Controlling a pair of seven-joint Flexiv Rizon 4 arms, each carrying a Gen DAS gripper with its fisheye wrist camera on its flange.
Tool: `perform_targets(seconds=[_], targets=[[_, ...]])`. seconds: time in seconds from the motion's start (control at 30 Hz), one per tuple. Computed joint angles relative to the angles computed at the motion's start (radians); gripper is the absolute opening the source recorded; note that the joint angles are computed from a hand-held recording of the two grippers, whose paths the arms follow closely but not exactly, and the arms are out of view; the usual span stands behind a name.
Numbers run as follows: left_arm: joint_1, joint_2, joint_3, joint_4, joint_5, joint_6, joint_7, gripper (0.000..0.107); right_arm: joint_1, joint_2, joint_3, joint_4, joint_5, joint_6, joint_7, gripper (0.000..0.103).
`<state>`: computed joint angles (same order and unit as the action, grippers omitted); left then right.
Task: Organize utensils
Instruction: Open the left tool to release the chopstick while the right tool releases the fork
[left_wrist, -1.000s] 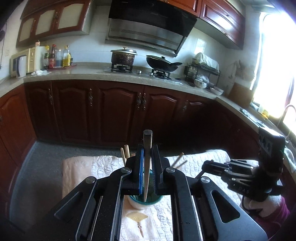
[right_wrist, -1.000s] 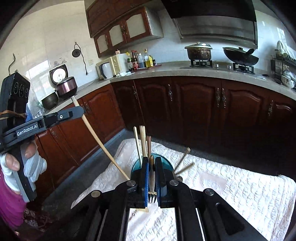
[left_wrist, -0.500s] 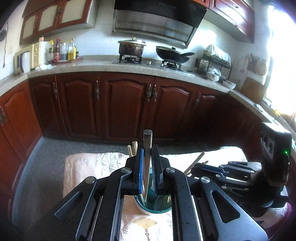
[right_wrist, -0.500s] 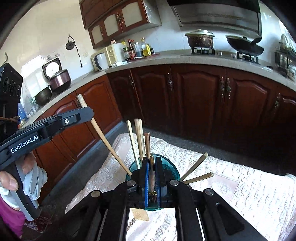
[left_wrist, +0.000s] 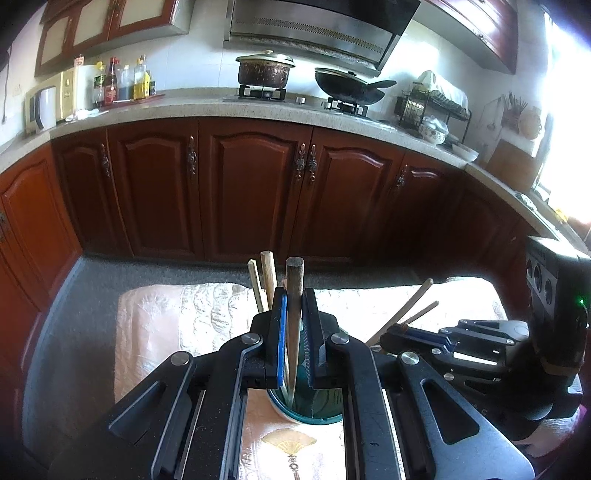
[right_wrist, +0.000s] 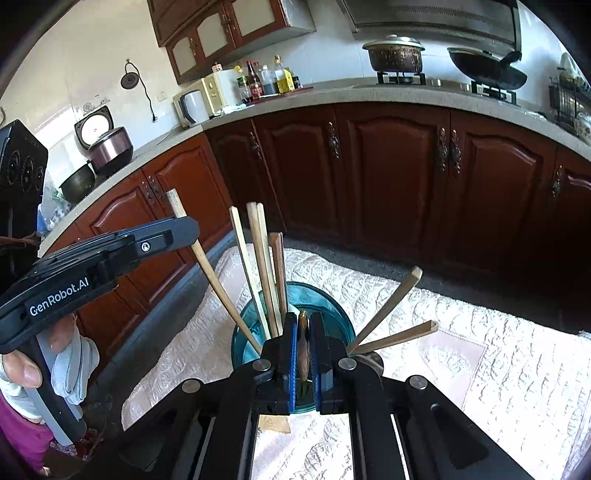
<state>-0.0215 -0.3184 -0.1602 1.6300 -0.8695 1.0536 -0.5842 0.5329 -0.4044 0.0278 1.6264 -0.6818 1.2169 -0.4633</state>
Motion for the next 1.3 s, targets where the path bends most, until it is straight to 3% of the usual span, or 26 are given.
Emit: perform_targets(seconds=[0.7, 0.9, 0.97, 1.13, 1.3], targets=[[0.009, -0.044, -0.008, -0.024, 0.048, -0.011, -0.068, 0.007, -0.016, -0.078, 0.020, -0.012, 0.179, 0.023, -0.056, 0.006], [0.012, -0.040, -0.006, -0.019, 0.052, -0.016, -0.084, 0.008, -0.002, -0.041, -0.012, 0.044, 0.150, 0.065, 0.000, 0.016], [0.012, -0.038, -0.006, -0.016, 0.049, -0.011, -0.081, 0.011, 0.001, -0.031, -0.018, 0.059, 0.138, 0.075, 0.022, 0.018], [0.015, -0.018, -0.010, 0.009, 0.018, 0.001, -0.062, 0.038, 0.010, 0.001, -0.035, 0.103, 0.083, 0.099, 0.091, 0.022], [0.007, 0.010, 0.001, 0.044, -0.001, 0.030, -0.039, 0.041, 0.023, 0.036, -0.053, 0.143, 0.009, 0.124, 0.168, 0.023]])
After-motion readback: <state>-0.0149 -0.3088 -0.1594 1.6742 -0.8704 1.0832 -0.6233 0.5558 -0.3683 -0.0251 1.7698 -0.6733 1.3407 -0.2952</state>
